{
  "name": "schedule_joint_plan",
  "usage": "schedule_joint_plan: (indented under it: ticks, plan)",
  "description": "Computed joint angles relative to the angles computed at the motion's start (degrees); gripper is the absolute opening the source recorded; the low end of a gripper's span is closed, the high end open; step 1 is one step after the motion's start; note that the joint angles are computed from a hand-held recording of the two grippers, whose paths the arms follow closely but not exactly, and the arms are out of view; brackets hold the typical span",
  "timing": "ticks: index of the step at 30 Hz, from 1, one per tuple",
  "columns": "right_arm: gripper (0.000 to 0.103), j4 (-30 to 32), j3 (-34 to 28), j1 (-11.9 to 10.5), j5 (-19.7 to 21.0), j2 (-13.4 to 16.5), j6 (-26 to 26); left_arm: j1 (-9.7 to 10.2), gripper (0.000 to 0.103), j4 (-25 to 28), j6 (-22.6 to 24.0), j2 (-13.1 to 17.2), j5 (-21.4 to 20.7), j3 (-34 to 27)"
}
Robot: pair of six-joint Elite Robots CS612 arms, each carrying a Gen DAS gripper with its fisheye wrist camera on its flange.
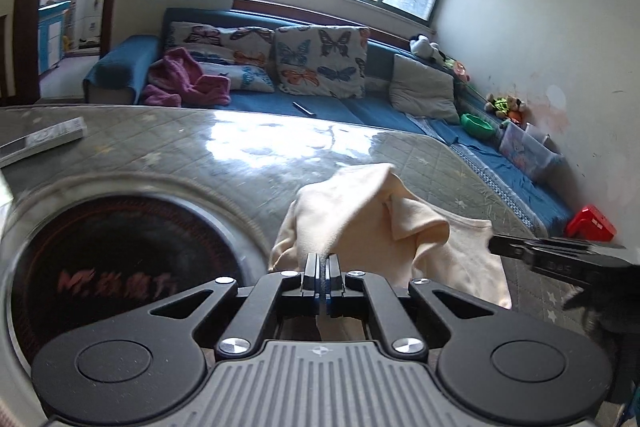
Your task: Fold clothes
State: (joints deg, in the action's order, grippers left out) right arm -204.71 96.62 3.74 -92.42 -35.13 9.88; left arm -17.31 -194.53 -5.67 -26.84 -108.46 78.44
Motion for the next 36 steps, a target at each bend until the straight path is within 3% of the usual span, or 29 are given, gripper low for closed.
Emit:
schedule_joint_plan:
  ticks: [4, 11, 12, 14, 16, 26, 32, 36]
  plan:
    - [0.02, 3.0, -2.7, 0.3, 2.6, 1.4, -0.3, 0.44, 0.002, -1.8, -1.1, -1.1, 0.1, 3.0]
    - [0.021, 7.4, -7.7, 1.3, 1.4, 4.4, 0.2, 1.41, 0.002, -2.6, -3.6, -1.9, 0.2, 6.1]
    - [0.019, 7.7, -8.1, 1.4, 1.3, 4.6, 0.0, 1.53, 0.002, -2.8, -3.9, -2.1, 0.3, 6.6]
    - [0.004, 7.1, -8.1, 1.4, 1.9, 4.7, -0.1, 1.79, 0.002, -2.9, -4.3, -2.4, 0.7, 7.5]
    - [0.003, 5.8, -7.6, 1.4, 2.3, 4.7, -0.1, 2.06, 0.002, -2.8, -4.5, -2.7, 1.0, 8.4]
    - [0.002, -5.7, 3.5, 0.4, -6.1, -1.4, -1.9, 3.09, 0.002, -3.9, -5.3, -4.2, 1.2, 12.8]
    - [0.002, -10.3, 11.3, -0.9, -12.7, -4.1, 1.0, 3.52, 0.002, -3.5, -4.0, -5.6, -0.9, 16.0]
    - [0.002, -9.3, 15.0, -2.1, -15.4, -4.7, 5.0, 3.38, 0.002, -2.1, -2.4, -6.3, -1.0, 17.8]
